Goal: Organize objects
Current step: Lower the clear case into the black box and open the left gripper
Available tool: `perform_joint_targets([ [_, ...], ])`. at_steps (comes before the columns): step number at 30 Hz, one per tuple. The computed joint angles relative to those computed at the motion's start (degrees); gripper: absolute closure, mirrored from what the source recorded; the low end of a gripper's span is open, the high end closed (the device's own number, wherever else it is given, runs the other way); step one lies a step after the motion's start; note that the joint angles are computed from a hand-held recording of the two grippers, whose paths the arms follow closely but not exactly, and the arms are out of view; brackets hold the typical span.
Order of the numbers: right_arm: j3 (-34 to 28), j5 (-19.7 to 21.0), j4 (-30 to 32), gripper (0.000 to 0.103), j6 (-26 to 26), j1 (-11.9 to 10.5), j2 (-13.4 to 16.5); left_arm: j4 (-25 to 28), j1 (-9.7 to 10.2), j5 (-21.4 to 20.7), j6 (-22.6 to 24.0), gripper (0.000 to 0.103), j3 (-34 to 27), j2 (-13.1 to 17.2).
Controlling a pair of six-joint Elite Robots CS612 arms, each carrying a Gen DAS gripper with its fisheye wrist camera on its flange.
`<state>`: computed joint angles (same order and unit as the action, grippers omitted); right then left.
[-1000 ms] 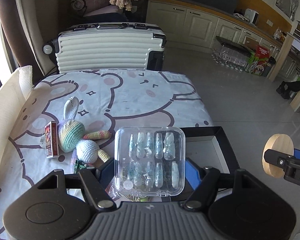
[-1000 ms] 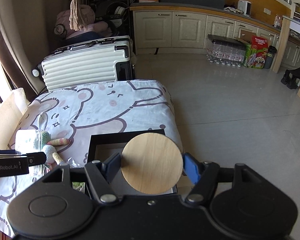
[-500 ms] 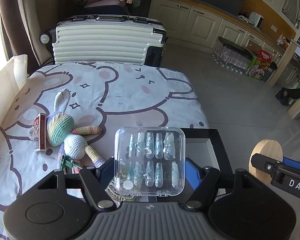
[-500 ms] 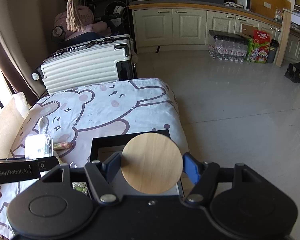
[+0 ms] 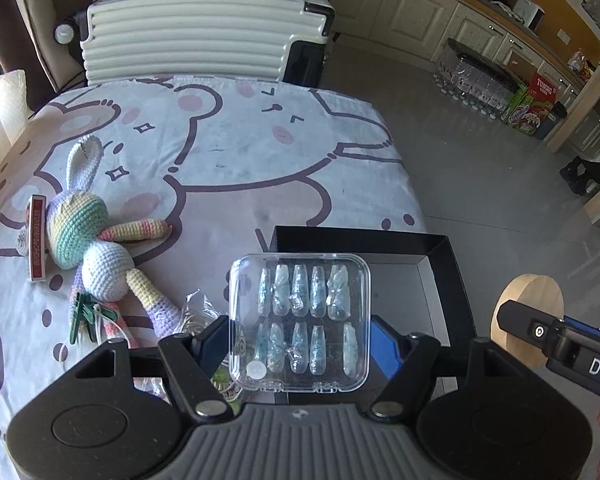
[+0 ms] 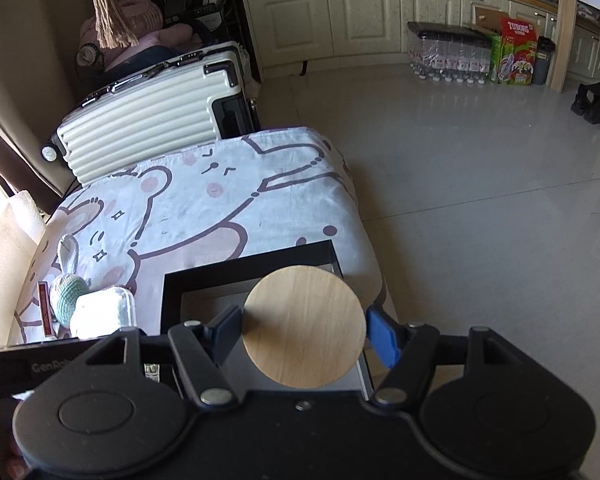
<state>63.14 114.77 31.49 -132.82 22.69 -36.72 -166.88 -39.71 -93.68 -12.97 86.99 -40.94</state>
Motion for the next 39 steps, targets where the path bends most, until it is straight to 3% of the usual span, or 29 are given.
perform_joint_targets([
  [14, -3.28, -4.16, 3.84, 0.034, 1.58, -2.07, 3.18, 8.18, -0.54, -3.15, -2.86, 0.030, -5.63, 4.03],
  [19, -3.55, -5.29, 4.54, 0.034, 2.70, -2.49, 3.68, 8.12, -1.12, -1.24, -2.07, 0.030, -5.59, 4.11],
  [32, -3.38, -6.44, 3.70, 0.034, 4.29, -3.01, 3.77, 8.11, -1.14, -2.28, -4.26, 0.030, -4.17, 3.00],
  [39, -3.02, -6.80, 3.09, 0.034, 5.08, -3.24, 3.59, 5.06, -2.11, -2.69, -2.41, 0.030, -2.74, 2.43],
])
